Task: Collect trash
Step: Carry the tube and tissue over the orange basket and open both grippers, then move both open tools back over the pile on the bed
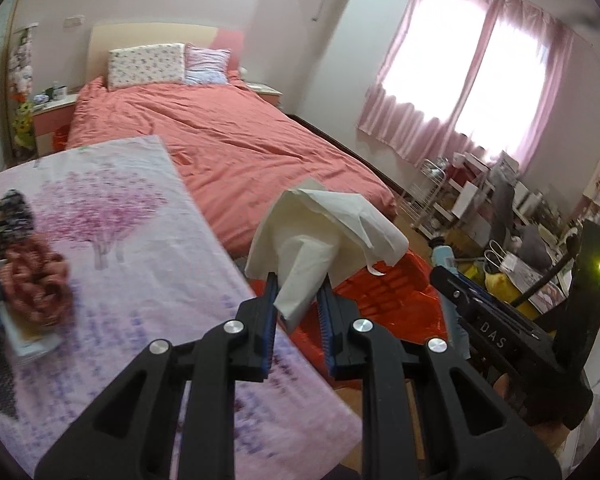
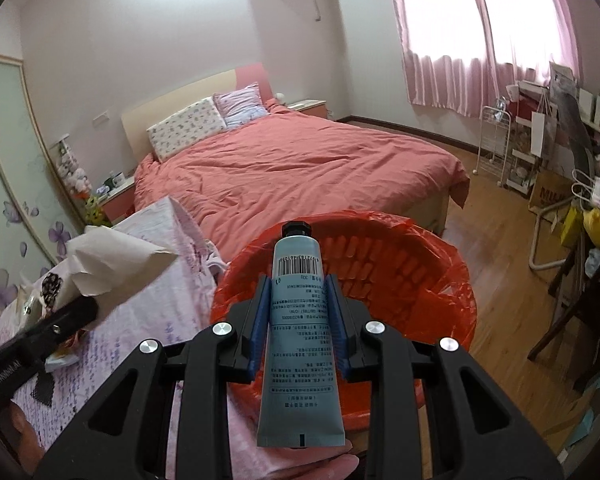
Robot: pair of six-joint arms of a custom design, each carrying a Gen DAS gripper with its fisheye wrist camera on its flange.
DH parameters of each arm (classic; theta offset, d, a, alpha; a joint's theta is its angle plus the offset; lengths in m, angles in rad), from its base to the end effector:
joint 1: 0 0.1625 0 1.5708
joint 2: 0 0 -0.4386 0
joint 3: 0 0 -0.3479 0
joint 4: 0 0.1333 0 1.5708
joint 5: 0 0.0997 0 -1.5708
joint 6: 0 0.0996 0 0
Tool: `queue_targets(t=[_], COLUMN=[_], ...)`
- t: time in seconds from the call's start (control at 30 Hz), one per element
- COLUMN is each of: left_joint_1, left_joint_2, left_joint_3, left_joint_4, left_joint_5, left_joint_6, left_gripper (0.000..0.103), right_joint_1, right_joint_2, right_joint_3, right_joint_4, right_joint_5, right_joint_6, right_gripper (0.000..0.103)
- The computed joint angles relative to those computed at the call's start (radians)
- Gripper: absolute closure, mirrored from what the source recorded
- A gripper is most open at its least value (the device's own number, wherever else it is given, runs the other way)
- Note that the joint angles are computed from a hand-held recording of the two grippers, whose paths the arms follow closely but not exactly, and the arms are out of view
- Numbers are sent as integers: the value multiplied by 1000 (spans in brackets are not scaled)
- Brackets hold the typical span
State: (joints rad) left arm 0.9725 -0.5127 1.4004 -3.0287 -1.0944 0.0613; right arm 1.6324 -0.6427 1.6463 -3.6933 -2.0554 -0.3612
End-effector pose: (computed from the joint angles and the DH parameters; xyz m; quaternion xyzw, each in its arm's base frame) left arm -0.2653 -0.7069 0.0871 0.2392 0.9038 -0.3236 0.1458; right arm 0.1274 -0.6542 0.1832 0.0481 -0.8312 0.4791 0.2780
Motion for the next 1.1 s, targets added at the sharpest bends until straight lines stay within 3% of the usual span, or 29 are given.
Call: queue_targets(t=[0.3,0.57,0.77,1.1], left_joint_1=[20,40,40,22], left_joint_2=[125,190,151,-19], left_joint_3=[-193,-311,-242,49], left_joint_4=[145,273,218,-40], left_joint_5=[-41,-28,44,241], left_joint_6=[-8,-30,-22,71], left_gripper=[82,62,52,38], right_joint_1=[-43,-61,-45,30], right_joint_2=[-21,-29,-30,10], right_joint_3=[-25,-38,-35,-38], right_joint_4=[39,80,70,66], right_joint_5=[54,60,17,-10], right_joint_6=[56,104,84,4], right_gripper=[74,70,67,67])
